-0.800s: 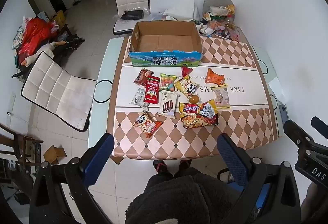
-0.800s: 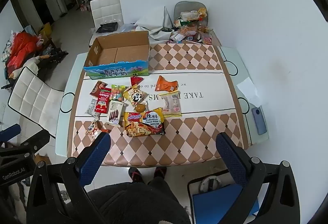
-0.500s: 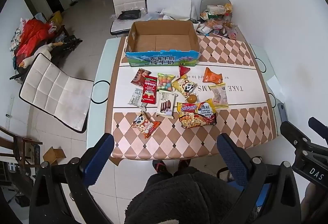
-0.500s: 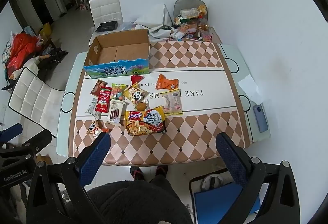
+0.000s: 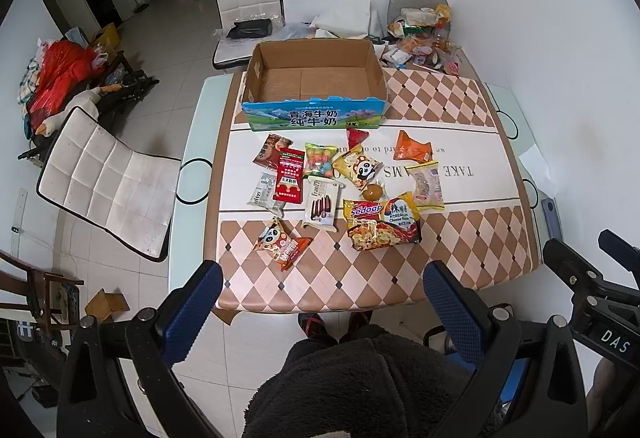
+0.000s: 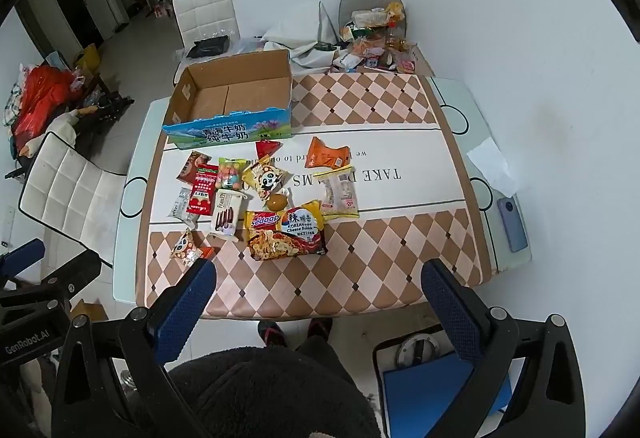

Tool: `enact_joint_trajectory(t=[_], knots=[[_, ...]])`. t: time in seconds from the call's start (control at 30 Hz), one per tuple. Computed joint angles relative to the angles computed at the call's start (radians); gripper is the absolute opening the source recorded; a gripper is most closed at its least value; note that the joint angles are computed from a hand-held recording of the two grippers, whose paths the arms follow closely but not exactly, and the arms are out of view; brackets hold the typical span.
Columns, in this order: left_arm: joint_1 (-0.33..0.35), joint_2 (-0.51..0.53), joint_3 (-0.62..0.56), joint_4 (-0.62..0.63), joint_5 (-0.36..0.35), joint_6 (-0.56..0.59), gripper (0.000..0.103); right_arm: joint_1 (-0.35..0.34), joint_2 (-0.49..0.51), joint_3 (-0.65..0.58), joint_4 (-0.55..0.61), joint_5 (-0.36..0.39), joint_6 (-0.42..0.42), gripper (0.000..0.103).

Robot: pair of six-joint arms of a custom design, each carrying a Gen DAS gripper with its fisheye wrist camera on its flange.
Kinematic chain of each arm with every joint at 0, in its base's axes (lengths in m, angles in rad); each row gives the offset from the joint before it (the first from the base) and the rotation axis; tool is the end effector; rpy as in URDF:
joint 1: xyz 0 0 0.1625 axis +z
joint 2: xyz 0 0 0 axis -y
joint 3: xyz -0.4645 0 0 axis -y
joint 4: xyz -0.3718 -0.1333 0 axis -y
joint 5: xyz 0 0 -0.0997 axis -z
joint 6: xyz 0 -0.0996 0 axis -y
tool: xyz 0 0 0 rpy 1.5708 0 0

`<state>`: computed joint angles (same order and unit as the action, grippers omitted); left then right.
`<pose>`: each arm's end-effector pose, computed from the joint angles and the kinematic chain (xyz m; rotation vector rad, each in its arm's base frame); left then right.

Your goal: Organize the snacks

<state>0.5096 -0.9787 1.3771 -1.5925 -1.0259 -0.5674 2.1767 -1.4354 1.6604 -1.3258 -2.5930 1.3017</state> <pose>-0.4888 -0.4850 0.2878 0.7388 2.3876 -0.1806 0.3191 -0.3757 0.4483 -0.4521 -2.0762 0.6716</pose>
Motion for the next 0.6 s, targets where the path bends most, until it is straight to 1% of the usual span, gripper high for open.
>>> enact_joint_trajectory(t=[0.6], knots=[[-0.009, 0.016, -0.007, -0.008, 0.0, 0.004, 0.103, 0.004, -0.002, -0.009, 0.016, 0.0, 0.008, 0.103]])
